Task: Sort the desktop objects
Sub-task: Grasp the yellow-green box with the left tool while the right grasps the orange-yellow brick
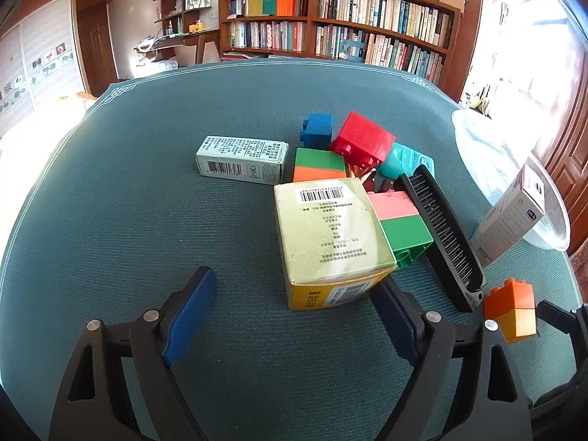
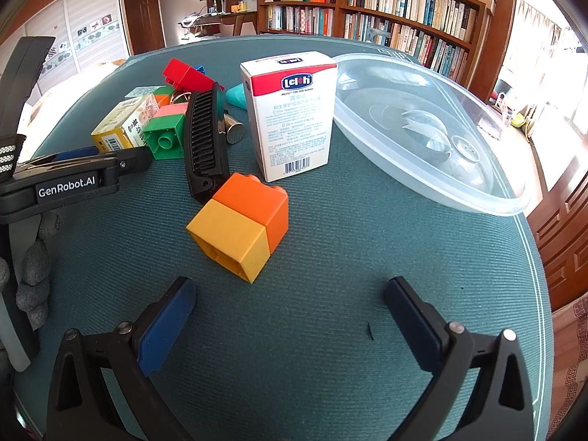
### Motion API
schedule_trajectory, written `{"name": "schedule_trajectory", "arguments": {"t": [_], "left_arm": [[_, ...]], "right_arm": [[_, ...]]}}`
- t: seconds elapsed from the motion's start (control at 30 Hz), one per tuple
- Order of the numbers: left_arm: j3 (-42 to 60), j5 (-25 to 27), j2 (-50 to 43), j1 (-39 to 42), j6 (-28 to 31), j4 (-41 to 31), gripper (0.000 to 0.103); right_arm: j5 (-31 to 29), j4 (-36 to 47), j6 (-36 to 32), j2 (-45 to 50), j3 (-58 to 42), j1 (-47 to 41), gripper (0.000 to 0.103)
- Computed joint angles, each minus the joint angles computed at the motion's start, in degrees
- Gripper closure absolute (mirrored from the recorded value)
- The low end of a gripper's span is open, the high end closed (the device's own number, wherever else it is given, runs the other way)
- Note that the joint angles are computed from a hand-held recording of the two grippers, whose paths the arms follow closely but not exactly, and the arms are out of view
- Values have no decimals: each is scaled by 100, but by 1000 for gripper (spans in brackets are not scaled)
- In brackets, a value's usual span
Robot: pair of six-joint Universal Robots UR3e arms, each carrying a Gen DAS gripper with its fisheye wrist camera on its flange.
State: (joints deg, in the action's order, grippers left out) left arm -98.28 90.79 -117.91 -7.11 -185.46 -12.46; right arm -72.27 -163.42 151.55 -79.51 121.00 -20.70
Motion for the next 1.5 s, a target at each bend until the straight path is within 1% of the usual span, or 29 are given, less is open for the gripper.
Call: {"name": "schedule_trajectory", "arguments": {"t": [0.07,0.1,0.13,0.17,0.23,0.3,0.4,0.43,0.5,0.57,0.6,0.7,0.77,0.8,0.83,0.87,1.03,1.23,1.37,1.5], "left_arm": [[26,-120,19,60,-28,-16,23],[59,-146,13,73,-53,-34,27],[93,-173,-1,87,-74,-45,33],[135,-203,-17,100,-92,-60,36],[97,-292,-49,148,-102,76,50],[-54,-342,-51,203,-110,326,54],[-248,-593,-2,353,-120,532,54],[-229,-596,-13,352,-120,533,54],[-231,-533,-16,327,-93,542,54],[-139,-430,-74,249,-110,509,54],[-130,-419,-78,242,-111,505,54],[-203,-468,-41,285,-98,543,54],[-243,-463,-30,292,-88,574,54],[-210,-433,-45,273,-89,555,54],[-215,-416,-48,265,-86,564,54],[-219,-412,-47,262,-87,570,54],[-185,-381,-38,242,-94,531,55],[-417,-363,92,225,-200,752,55],[-447,-113,164,67,-196,831,55],[-531,8,285,-67,-231,828,55]], "right_arm": [[12,-18,9,4,5,-4,0],[16,-33,12,6,12,-5,0],[26,-42,14,8,16,-10,0],[41,-76,15,37,21,-17,0],[54,-193,100,134,18,45,0],[281,-54,-22,-36,118,-164,0],[706,117,-56,-98,107,-366,1],[839,152,-66,-104,95,-410,3],[1041,208,-46,-96,17,-428,11],[1121,248,9,-11,-119,-359,23],[1097,241,71,59,-205,-292,24],[1078,195,274,98,-279,-112,32],[684,-70,485,276,-408,118,44],[476,-228,552,338,-419,214,46],[292,-346,622,418,-478,329,51],[241,-420,566,342,-366,300,53],[177,-461,562,377,-399,356,53],[-213,-665,482,238,-216,552,53],[-387,-879,458,175,-61,626,53],[-344,-1048,412,50,148,592,53]]}}
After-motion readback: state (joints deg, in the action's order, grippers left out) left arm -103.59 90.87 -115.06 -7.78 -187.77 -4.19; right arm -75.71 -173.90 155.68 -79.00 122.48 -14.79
